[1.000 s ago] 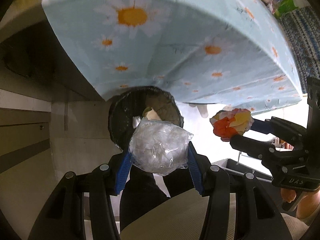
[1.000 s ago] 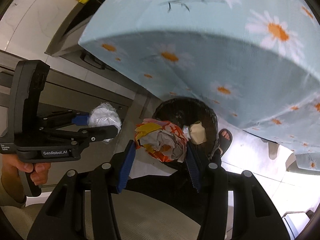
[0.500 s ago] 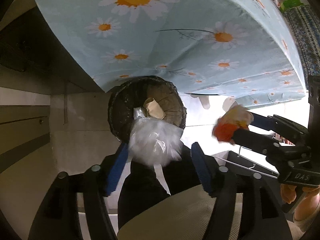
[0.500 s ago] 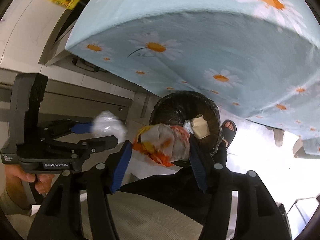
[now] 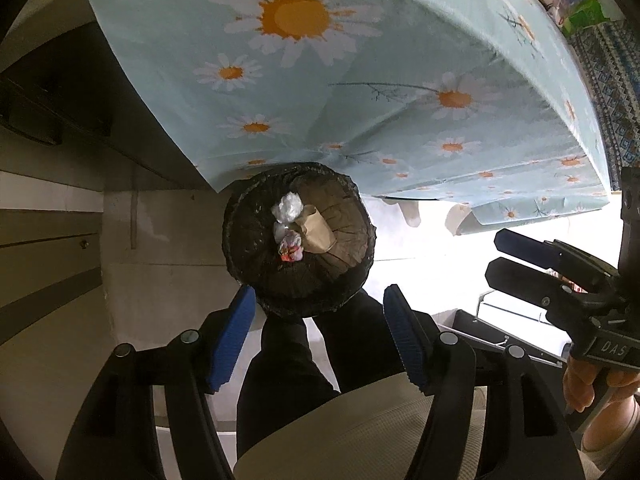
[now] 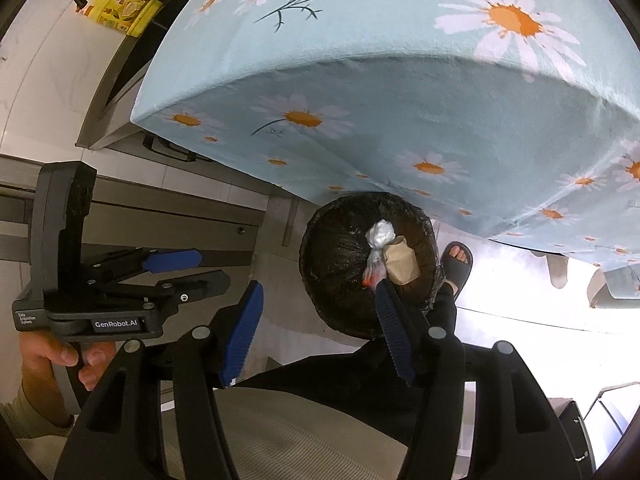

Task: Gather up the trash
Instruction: 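Lower both tools over the black bin and open both to drop the items, then lift both open tools from the bin back over the table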

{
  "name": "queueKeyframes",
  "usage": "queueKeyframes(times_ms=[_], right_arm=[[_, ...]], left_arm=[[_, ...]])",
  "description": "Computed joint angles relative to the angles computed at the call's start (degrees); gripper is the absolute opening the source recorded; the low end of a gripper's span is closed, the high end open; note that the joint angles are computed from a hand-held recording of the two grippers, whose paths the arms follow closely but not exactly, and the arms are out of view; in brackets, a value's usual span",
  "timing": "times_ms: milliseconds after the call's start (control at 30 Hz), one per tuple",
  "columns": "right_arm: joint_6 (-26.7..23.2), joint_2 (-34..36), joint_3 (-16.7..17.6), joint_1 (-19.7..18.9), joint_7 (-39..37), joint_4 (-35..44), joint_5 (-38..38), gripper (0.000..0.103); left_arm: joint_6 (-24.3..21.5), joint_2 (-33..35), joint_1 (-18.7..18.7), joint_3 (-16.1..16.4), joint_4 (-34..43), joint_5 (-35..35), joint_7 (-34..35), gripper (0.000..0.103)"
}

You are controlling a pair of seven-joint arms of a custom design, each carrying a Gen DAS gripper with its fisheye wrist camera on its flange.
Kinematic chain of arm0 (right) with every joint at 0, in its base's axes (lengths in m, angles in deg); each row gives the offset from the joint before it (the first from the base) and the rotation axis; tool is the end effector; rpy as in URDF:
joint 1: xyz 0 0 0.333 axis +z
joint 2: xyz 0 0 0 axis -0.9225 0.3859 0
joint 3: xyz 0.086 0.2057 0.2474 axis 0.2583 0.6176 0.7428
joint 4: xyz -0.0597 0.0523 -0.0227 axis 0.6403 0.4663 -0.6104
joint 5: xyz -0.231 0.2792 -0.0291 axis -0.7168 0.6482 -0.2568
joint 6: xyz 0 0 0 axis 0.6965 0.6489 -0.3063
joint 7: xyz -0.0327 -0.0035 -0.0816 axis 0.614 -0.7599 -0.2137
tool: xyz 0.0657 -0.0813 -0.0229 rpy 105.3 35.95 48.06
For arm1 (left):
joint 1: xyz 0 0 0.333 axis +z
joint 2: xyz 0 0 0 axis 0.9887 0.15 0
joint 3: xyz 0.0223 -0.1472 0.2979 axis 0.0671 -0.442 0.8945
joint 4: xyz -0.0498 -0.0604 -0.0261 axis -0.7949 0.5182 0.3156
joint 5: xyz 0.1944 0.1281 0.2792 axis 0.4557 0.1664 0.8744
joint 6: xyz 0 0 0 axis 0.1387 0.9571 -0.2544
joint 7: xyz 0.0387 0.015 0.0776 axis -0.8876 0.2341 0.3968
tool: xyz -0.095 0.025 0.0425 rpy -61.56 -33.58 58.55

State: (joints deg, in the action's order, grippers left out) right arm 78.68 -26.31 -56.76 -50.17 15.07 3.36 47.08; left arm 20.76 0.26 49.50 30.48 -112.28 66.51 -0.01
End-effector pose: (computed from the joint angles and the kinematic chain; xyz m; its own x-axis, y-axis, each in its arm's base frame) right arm 0.5595 0.2972 0.5594 0.3653 -0.8044 -0.4684 -0.9273 -0.3587 -0.1071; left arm 0.5039 -0.4748 0.5572 0.1765 -0.9344 0.3095 -0.9840 -0.1758 0.0306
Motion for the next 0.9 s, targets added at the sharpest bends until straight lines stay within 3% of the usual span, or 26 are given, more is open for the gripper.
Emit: queueKeyframes(times_ms=[333, 700, 800, 900], right_arm=[[1.2, -1.1, -0.1, 0.0, -0.3, -0.7, 0.0, 0.059], [2.7, -2.2, -0.4, 0.0, -0.9, 1.4, -0.3, 0.059], [3.9, -3.0, -0.6, -0.2, -1.1, 1.7, -0.1, 0.066], [5.3, -3.7, -0.9, -0.4, -1.4, 2.3, -0.1, 0.066]], left_arm=[[0.3, -0.6, -0.2, 0.2, 0.5, 1.1, -0.1, 0.064], [-0.5, 0.2, -1.7, 1.0, 6.4, 4.9, 0.4, 0.064], [1.5, 0.1, -1.5, 0.8, 7.3, 4.3, 0.4, 0.064], [1.6, 1.2, -2.2, 1.2, 10.6, 5.2, 0.0, 0.064]])
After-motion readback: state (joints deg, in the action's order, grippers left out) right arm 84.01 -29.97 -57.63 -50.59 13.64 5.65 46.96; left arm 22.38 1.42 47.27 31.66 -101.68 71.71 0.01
